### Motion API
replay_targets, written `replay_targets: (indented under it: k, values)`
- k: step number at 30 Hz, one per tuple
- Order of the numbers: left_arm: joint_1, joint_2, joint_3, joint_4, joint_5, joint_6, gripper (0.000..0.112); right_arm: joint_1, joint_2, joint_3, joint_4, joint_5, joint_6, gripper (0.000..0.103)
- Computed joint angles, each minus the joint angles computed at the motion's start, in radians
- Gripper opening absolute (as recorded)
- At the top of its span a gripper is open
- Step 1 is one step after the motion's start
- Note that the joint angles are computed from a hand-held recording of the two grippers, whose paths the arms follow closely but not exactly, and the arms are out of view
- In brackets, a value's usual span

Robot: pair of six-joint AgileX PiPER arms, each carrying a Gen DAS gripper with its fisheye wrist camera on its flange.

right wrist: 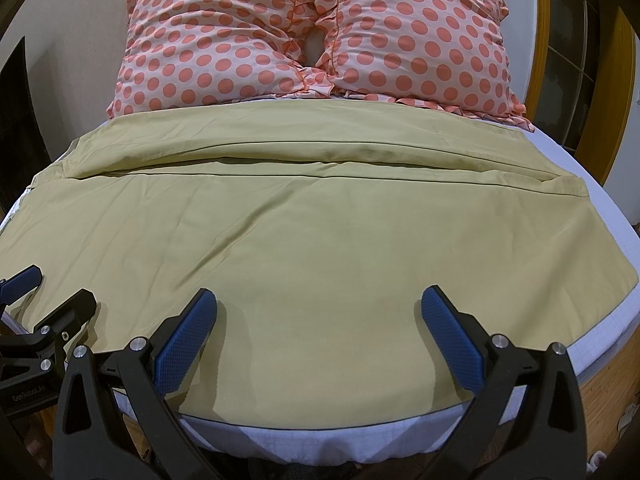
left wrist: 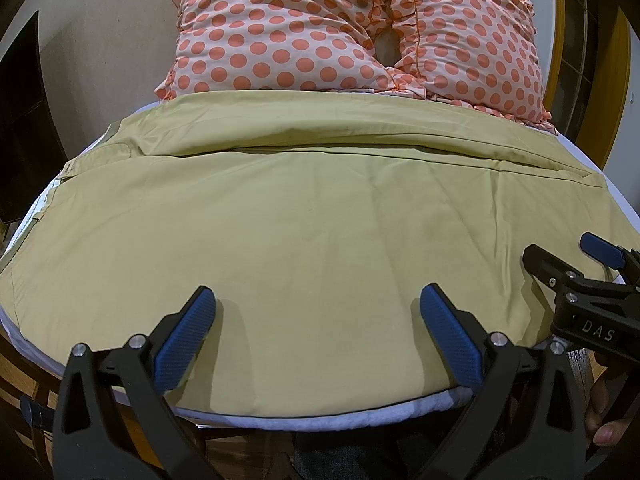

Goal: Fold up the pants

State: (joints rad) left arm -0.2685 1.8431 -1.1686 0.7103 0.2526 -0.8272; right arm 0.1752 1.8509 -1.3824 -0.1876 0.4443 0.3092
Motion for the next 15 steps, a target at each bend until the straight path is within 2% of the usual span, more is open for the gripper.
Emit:
replay_targets:
  k: [15]
  values:
    - [0.000,0.000,0.001,0.001,-0.001,-0.001,0.101,-0.001,-0.001,0.004,0.006,-0.002,-0.009,0.102]
